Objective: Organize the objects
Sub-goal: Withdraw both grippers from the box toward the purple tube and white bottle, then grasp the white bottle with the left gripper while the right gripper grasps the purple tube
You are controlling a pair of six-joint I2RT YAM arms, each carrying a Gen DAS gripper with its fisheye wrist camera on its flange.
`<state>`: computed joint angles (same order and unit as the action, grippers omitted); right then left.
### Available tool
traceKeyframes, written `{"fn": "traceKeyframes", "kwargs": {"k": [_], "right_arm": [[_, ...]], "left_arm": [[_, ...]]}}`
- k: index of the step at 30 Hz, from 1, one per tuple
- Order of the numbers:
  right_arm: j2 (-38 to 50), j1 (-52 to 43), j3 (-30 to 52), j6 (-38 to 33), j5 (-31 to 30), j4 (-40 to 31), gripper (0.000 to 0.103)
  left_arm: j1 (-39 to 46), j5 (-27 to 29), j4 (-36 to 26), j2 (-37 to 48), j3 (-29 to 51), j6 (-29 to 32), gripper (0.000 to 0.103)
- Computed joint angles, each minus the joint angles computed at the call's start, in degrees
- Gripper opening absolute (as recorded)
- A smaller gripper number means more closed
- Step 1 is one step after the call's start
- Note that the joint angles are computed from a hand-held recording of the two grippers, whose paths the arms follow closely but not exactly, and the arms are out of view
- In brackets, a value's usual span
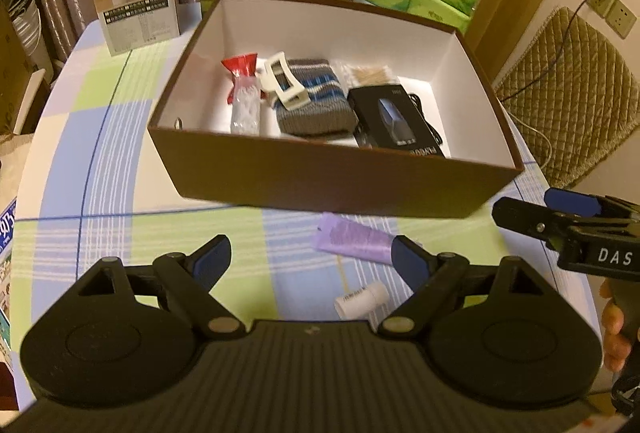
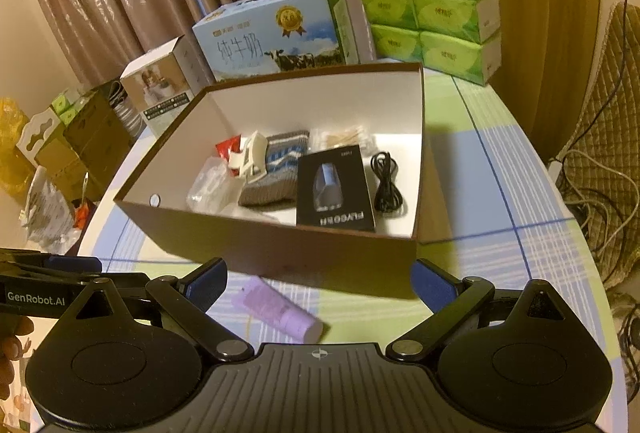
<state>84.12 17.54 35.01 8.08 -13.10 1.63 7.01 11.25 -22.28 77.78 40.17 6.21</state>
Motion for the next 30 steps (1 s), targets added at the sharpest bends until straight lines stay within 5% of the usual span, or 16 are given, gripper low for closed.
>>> {"fn": "traceKeyframes", "kwargs": {"k": [30], "right_arm": [[-1.97,0.12,-8.56,-0.38,-0.21,0.02,0.096]], "left_arm": [[-3.51,-1.39,2.99,-4.43,-11.34,-2.27,0.084]]}}
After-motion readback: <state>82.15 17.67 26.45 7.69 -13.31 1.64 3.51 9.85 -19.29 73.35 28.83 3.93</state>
